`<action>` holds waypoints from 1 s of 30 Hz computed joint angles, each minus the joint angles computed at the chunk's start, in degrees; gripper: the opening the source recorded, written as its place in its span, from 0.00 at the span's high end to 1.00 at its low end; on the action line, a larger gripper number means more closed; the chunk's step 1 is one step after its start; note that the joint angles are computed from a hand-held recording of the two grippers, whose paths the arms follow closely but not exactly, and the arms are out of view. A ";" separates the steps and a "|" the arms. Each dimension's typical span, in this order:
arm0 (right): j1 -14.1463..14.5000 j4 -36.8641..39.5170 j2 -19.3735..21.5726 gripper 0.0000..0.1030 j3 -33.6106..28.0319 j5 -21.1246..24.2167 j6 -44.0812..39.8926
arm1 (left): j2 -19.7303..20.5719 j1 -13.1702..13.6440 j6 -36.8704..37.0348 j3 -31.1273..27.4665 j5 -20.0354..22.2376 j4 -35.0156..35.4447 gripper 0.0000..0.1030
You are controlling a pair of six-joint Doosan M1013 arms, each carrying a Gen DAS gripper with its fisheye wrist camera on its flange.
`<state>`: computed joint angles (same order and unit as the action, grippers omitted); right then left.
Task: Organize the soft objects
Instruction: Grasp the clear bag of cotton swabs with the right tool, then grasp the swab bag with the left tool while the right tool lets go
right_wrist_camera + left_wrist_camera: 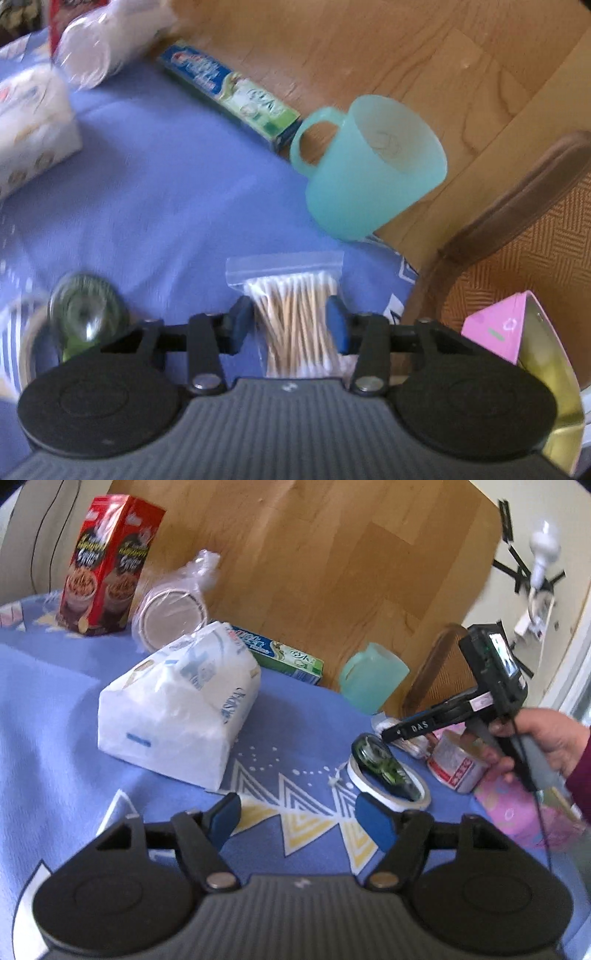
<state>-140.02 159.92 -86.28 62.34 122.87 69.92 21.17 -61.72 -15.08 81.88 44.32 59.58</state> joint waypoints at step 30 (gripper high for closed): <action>7.54 19.31 -7.60 0.33 35.26 11.27 19.04 | -2.24 -2.04 4.12 0.36 -5.36 -6.89 0.31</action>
<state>-132.48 179.23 -93.89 97.61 134.15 88.97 18.93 -63.75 -10.96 82.24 38.97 52.70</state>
